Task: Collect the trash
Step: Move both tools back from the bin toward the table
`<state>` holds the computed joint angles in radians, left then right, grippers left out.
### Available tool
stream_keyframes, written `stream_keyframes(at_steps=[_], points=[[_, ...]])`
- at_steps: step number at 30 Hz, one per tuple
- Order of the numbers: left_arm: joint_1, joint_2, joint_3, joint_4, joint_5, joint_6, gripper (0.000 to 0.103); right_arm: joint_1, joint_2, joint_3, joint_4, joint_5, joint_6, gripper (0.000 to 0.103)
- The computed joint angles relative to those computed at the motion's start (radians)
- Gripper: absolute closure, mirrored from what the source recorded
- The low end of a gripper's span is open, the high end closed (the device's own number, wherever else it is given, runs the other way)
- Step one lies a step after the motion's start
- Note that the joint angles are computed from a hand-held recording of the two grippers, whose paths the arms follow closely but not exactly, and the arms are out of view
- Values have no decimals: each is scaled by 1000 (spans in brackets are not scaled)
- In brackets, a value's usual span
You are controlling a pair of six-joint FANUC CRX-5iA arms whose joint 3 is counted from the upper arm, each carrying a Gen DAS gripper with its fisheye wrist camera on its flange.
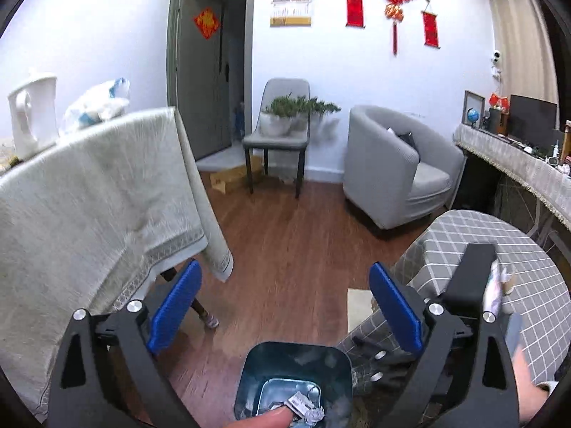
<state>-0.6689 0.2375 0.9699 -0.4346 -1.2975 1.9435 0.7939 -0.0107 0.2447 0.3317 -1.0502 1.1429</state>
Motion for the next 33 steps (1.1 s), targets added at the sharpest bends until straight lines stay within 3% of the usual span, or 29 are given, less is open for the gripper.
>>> stream_keyframes(at_steps=[5,7,13,22,25,30,33], points=[[-79,-56,-65,-98,2,62,3,30,-141,-146,194,72,-174,35],[-103,-69,-84,-122,-12,84,3,51,-195,-209,277,75,-241,27],[-220,-136,-170,-250,-18,169,3,139,-348,-371,508,-11,-430,18],[-391,-151,-153,-417,-146,225,3,371,-531,-495,752,-323,-645,4],[-442,-155,-150,-468,-187,243,3,480,-578,-534,847,-455,-704,4],[-507,-169,-164,-528,-231,268,3,654,-636,-561,896,-642,-788,4],[-546,-177,-178,-555,-258,277,3,807,-671,-587,937,-789,-842,4]])
